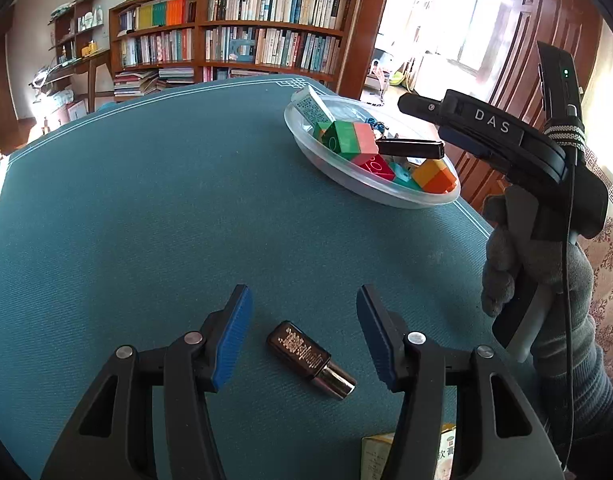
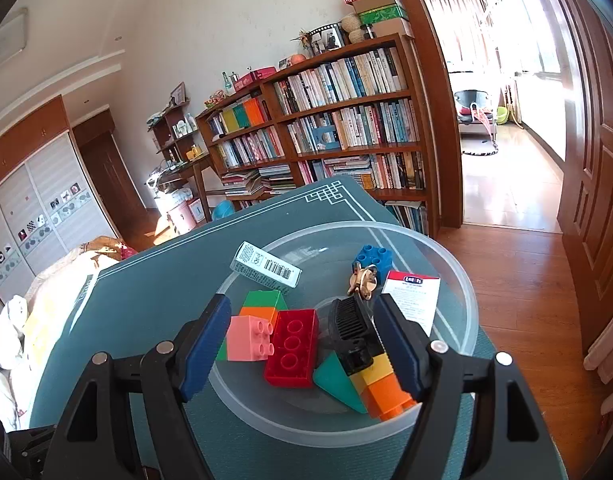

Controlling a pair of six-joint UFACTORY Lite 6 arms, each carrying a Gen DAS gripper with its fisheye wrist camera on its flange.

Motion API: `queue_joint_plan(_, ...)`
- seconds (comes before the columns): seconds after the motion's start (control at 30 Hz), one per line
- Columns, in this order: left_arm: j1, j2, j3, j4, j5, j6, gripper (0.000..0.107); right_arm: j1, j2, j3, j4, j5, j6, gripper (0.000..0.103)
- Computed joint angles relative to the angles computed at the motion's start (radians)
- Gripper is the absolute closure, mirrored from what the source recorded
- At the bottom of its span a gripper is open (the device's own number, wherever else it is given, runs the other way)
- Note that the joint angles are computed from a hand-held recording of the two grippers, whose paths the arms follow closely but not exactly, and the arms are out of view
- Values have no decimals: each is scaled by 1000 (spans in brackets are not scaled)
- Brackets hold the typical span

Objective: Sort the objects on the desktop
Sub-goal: 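Grasp the dark brown bottle with the left tool while the right tool moves to the white ointment box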

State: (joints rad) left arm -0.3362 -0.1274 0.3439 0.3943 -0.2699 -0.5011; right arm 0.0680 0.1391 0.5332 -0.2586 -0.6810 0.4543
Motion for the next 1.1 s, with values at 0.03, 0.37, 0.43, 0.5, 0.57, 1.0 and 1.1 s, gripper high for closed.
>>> queue_joint_plan(0.03, -1, -6, -13, -10, -4, 7, 49, 3, -10, -7, 12, -3, -13, 25)
queue_joint_plan(0.37, -32, 26, -83, -83, -46, 38, 49, 146, -188, -150, 415, -100, -322, 23)
queue_joint_plan(0.43, -35, 41, -81, -86, -54, 33, 49, 143, -203, -157, 398, -95, -313, 23)
queue_joint_plan(0.5, -37, 49, -80, -95, -61, 31, 49, 150, -210, -162, 410, -99, -324, 22)
queue_joint_plan(0.57, -39, 68, -73, -110, -71, 32, 49, 164, -217, -168, 435, -110, -349, 22)
queue_joint_plan(1.0, -180, 93, -110, -677, -163, 526, 75, 228, -200, -173, 478, -128, -403, 22)
queue_joint_plan(1.1, -115, 60, -142, -557, -163, 445, 85, 238, -197, -172, 480, -126, -411, 22)
